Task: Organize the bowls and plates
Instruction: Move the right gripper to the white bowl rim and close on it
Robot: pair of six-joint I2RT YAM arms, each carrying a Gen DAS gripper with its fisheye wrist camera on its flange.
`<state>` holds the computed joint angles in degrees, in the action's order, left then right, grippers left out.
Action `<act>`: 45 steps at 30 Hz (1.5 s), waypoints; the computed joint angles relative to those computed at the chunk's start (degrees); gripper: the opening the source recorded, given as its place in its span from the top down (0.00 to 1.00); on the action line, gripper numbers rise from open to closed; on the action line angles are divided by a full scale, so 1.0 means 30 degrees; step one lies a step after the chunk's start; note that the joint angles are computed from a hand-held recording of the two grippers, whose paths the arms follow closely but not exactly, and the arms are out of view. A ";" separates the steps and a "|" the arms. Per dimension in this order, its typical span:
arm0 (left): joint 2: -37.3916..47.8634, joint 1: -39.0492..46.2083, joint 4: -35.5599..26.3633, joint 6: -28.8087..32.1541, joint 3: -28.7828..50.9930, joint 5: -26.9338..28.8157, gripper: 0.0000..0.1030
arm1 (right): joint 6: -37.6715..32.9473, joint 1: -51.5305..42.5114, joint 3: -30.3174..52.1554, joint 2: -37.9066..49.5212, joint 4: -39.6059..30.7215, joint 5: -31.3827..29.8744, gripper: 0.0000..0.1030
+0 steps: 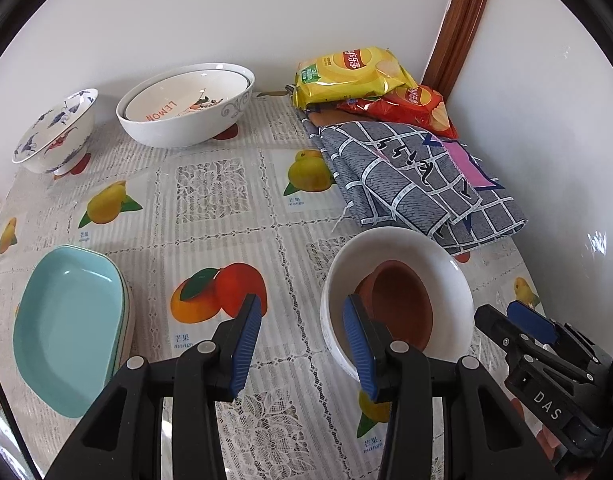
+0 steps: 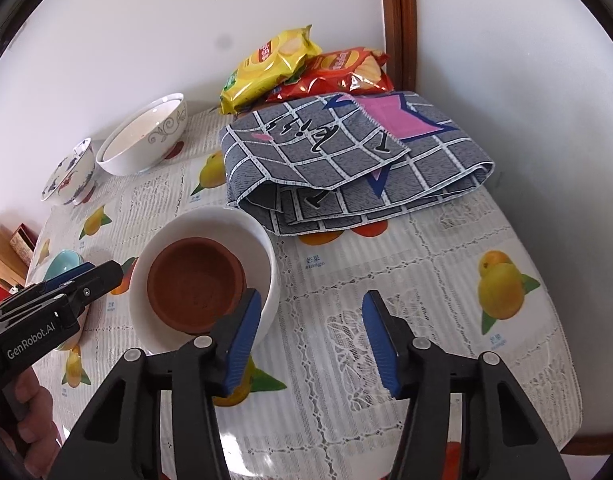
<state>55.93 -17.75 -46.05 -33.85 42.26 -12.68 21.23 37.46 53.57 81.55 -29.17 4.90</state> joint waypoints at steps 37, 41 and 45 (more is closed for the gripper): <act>0.3850 0.1572 0.3287 0.1825 -0.0747 0.2114 0.64 | 0.0409 -0.0005 0.1566 0.4399 0.1530 -0.1381 0.75; 0.3599 0.1623 0.3708 0.1829 -0.1001 0.2606 0.73 | 0.0559 0.0236 0.1478 0.4332 0.1892 -0.1482 0.88; 0.3537 0.1670 0.4157 0.1760 -0.1141 0.3298 0.88 | 0.0726 0.0651 0.1661 0.4387 0.1723 -0.0767 0.89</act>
